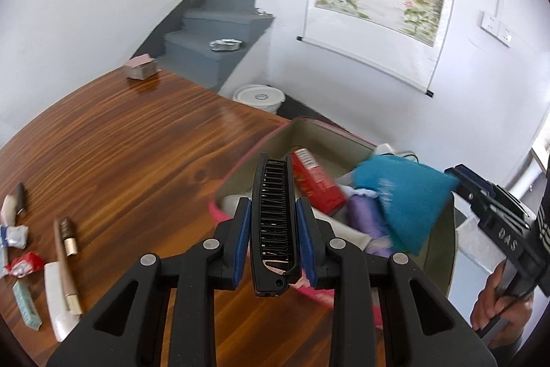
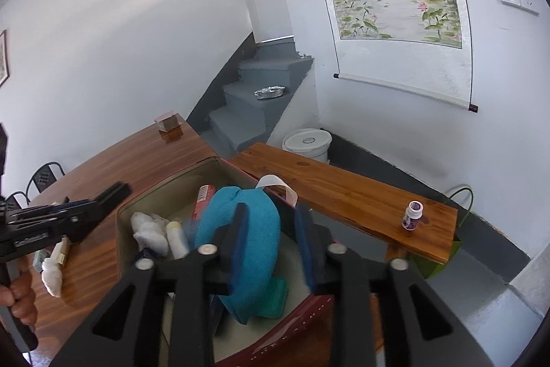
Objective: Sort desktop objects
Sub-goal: 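Open both grippers to drop the comb and towel into the tin box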
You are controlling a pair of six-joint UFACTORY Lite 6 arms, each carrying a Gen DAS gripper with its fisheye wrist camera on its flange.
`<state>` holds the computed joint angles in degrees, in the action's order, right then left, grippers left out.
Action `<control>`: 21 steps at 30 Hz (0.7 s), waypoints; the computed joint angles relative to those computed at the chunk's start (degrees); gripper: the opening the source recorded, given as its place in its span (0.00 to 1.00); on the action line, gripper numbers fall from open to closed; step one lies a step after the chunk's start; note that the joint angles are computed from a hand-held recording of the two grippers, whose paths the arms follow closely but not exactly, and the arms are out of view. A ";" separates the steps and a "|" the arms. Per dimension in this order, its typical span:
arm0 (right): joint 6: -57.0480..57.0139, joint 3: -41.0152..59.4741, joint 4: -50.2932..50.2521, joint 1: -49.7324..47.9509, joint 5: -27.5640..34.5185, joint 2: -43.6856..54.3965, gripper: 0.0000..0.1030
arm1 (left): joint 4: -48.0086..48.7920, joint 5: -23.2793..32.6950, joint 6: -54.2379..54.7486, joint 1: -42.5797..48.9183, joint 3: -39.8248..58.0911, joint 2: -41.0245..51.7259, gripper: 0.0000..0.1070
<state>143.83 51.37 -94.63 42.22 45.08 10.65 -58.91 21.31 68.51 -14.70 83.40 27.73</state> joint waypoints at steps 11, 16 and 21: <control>-1.07 1.47 0.83 3.67 4.49 0.93 0.75 | 6.54 0.19 -5.81 -2.81 4.05 3.95 0.45; -3.28 4.63 1.64 4.59 4.32 3.16 0.77 | 0.89 0.35 -0.39 -0.55 1.45 1.95 0.53; -2.32 6.74 1.25 5.54 3.77 4.53 0.78 | -0.96 -1.56 2.85 1.93 -2.74 -0.67 0.53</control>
